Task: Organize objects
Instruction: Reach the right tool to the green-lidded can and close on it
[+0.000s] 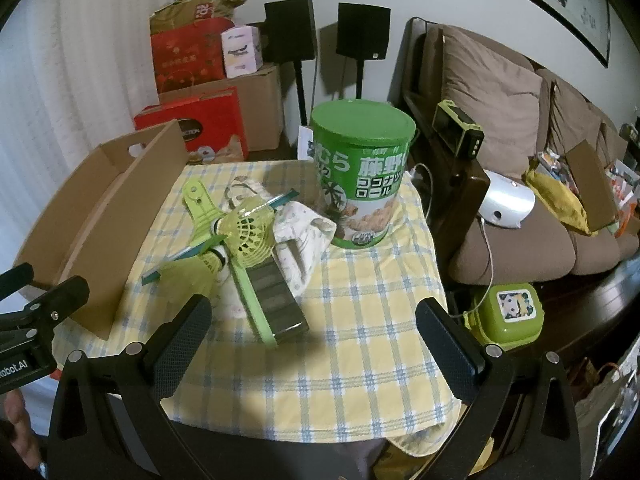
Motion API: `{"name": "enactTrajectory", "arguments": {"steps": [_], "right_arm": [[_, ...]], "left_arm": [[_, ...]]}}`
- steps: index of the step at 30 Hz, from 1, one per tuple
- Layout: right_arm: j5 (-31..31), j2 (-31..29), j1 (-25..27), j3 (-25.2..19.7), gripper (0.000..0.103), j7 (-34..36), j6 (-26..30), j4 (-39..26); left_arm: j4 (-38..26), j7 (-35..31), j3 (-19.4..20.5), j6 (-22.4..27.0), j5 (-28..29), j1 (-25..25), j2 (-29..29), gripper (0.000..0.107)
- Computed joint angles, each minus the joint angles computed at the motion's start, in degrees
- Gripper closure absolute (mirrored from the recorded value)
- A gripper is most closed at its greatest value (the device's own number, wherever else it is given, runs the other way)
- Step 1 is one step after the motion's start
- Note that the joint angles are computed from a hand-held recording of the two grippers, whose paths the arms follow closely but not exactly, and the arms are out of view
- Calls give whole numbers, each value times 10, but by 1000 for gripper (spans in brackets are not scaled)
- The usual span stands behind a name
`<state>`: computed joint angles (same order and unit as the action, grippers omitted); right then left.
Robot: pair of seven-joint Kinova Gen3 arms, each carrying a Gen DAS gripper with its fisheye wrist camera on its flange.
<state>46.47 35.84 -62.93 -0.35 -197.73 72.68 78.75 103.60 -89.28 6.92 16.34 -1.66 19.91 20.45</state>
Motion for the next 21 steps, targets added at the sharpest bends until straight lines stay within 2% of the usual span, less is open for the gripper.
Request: {"name": "enactTrajectory", "arguments": {"steps": [5,10,14,17,21], "right_arm": [[-2,-2,9,2,0,10,0,-2],[12,-12,16,6,0,-4,-19,25],[37,-22,25,10,0,-21,-30,56],[50,-27,39,10,0,-29,-36,74],[88,-54,59,8,0,-76,-94,132]], "left_arm": [[-20,12,-13,8,-12,19,9,4],[-41,27,-24,10,-25,34,23,4],[-56,13,-2,6,-17,21,37,4],[-83,15,-16,15,-27,43,55,4],[-107,-16,20,12,-12,22,73,4]]}}
